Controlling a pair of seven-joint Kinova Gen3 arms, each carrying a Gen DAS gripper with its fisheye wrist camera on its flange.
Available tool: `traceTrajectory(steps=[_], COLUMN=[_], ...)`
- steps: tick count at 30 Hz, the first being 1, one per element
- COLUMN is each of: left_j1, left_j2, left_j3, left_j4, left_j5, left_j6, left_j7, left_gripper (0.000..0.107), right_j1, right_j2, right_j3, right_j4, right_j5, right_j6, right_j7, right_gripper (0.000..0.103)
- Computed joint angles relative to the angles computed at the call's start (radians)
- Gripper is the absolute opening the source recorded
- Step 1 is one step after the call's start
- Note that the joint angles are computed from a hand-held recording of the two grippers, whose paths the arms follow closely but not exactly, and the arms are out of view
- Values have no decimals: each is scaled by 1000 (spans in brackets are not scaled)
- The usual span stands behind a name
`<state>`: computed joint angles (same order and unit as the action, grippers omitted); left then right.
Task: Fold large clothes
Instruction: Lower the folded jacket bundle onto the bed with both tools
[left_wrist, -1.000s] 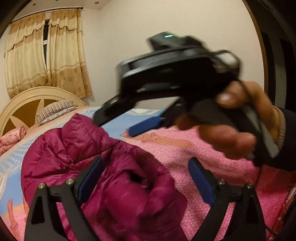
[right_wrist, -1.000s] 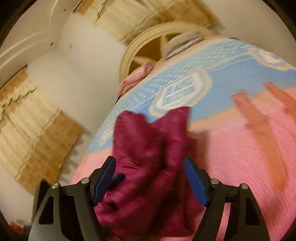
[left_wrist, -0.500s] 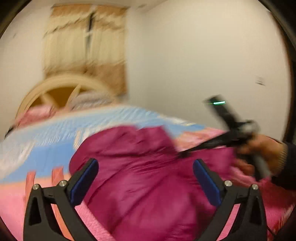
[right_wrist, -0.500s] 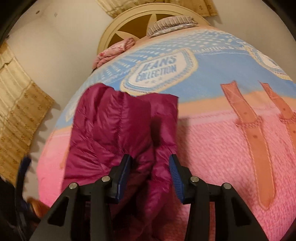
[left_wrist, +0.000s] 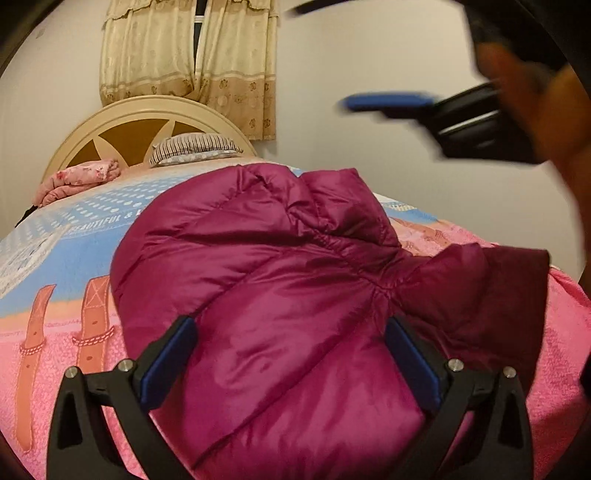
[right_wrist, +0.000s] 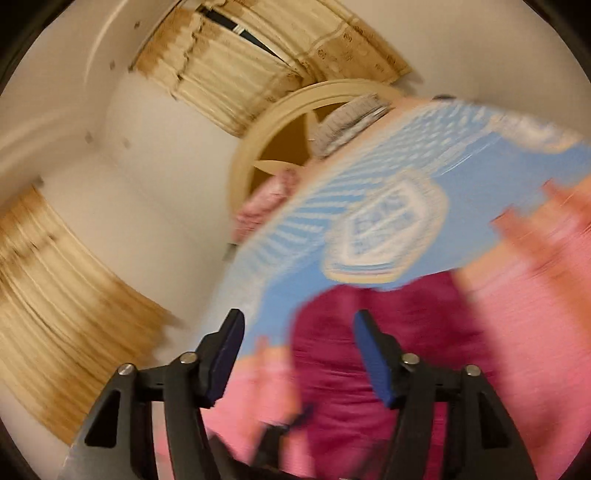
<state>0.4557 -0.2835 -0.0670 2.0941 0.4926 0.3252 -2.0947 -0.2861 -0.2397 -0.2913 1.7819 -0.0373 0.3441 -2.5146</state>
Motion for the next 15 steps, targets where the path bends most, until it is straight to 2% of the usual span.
traceTrajectory(steps=[3, 5, 7, 8, 10, 13, 15], left_j1=[43, 74, 45, 13, -80, -212, -279], left_j2=[-44, -59, -55, -53, -25, 59, 102], left_j3=[-63, -116, -110, -97, -28, 103, 195], left_j4=[10, 13, -4, -23, -79, -208, -267], left_j5=[-67, -148, -187, -183, -168, -172, -216], left_j6=[6, -18, -30, -31, -17, 47, 74], left_j7=[64, 140, 218, 259, 340, 462, 543], left_gripper=[103, 103, 103, 103, 103, 103, 103], right_j1=[94, 187, 279, 317, 335, 260, 247], right_j2=[51, 52, 42, 36, 31, 34, 28], right_j3=[-96, -163, -225, -249, -269, -204, -204], right_j4=[32, 51, 72, 84, 104, 137, 139], right_j5=[67, 106, 156, 192, 272, 339, 420], right_j6=[-75, -66, -23, 0, 13, 20, 59], right_j7=[-110, -192, -273, -314, -395, -433, -419], right_gripper=[63, 63, 63, 63, 63, 63, 63])
